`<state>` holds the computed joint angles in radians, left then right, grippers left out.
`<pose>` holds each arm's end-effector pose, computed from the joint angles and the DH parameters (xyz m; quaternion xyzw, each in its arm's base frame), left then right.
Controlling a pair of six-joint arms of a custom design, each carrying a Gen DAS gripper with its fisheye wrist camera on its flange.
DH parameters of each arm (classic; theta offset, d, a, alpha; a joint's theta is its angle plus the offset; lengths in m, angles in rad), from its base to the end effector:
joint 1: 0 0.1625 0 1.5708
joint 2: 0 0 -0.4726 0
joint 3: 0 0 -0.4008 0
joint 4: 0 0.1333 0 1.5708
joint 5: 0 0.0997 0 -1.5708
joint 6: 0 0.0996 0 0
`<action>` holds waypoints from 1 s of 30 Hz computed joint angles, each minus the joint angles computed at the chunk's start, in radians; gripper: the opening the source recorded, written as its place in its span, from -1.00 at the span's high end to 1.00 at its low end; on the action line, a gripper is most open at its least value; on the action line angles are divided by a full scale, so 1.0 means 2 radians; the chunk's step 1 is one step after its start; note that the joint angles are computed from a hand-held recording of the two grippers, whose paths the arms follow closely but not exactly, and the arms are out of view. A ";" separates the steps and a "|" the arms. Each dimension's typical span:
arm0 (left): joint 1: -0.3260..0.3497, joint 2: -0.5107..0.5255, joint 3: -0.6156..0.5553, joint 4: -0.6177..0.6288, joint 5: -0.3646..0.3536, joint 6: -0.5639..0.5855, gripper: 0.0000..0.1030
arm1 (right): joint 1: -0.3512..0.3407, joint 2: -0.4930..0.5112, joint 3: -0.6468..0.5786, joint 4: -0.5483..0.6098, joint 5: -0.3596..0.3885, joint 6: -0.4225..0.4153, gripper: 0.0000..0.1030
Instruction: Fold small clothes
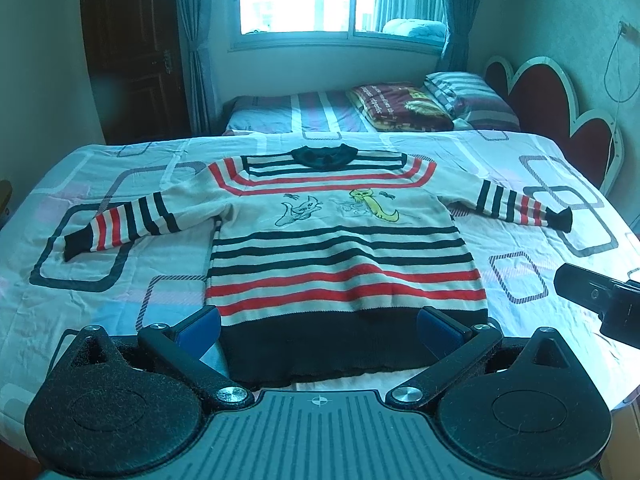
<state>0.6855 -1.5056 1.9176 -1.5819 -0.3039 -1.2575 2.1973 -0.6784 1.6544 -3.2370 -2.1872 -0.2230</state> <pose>-0.2256 -0.4795 0.4072 -0.0303 0.7980 -0.4324 0.4187 0.4842 -0.5398 0.1279 0.2760 -0.8593 0.3730 0.2151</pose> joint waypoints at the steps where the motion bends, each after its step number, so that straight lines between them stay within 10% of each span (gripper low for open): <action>1: 0.000 0.001 0.000 -0.001 0.000 0.000 -1.00 | -0.001 0.000 0.000 -0.002 0.000 0.000 -0.99; 20: 0.042 0.023 -0.010 -0.082 0.003 0.064 -1.00 | -0.014 0.029 -0.044 0.022 -0.002 -0.004 -0.99; 30: 0.093 0.067 -0.022 -0.237 0.006 0.188 -1.00 | -0.049 0.068 -0.099 0.015 0.012 -0.032 -0.99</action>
<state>0.8723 -1.3710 1.8727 -2.0567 -0.2914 -0.8813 2.0985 -0.5420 1.4558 -3.2074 -2.1642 -0.2877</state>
